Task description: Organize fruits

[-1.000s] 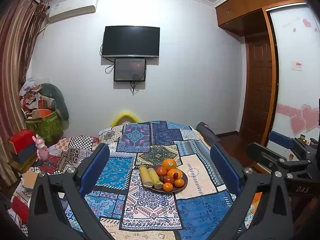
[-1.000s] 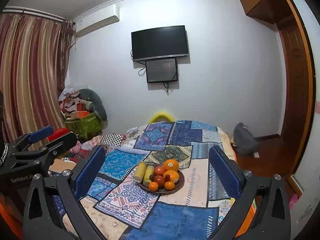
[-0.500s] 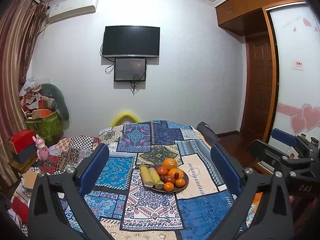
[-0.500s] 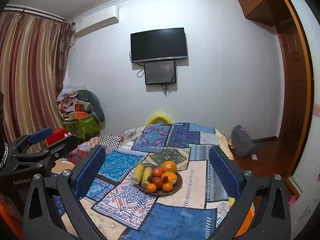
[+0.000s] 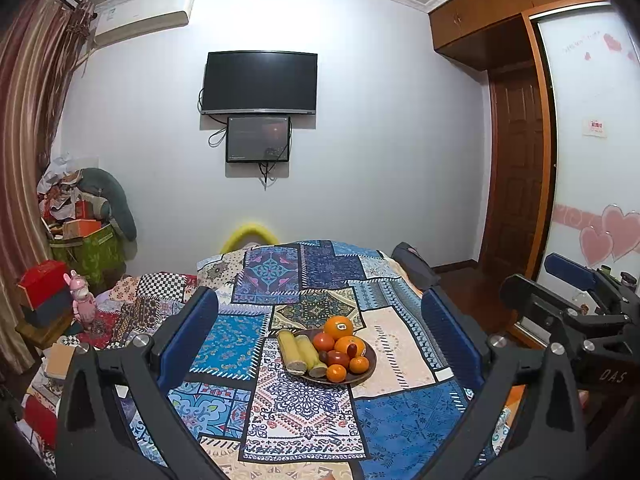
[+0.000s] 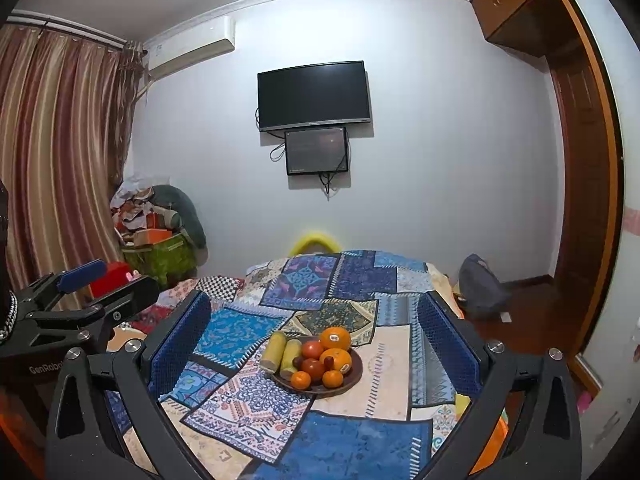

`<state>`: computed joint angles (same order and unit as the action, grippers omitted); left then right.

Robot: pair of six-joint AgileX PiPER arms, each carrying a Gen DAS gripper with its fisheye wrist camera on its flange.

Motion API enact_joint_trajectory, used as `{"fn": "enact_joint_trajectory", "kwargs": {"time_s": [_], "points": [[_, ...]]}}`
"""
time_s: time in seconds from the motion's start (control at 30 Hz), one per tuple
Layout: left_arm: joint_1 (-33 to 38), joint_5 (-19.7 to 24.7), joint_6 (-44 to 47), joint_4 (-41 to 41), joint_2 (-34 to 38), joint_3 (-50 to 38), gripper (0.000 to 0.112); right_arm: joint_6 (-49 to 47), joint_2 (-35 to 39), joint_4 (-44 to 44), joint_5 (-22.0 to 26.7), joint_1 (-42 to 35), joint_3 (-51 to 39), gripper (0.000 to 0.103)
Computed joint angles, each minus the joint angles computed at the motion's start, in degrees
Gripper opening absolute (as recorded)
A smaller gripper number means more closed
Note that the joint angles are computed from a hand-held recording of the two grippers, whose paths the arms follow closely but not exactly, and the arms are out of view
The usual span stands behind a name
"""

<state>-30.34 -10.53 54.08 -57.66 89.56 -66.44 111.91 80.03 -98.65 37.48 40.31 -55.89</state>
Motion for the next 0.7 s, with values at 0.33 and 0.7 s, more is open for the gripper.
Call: {"fn": "enact_joint_trajectory", "kwargs": {"time_s": [0.33,0.7], "points": [[0.45,1.06,-3.51,3.55,0.02,-0.12,0.103,-0.16,-0.08,0.01,1.68,0.89,0.19,0.103],[0.59,1.32,-5.68,5.71,0.01,-0.18,0.103,-0.81,0.19,0.42,1.83,0.84,-0.38,0.103]]}}
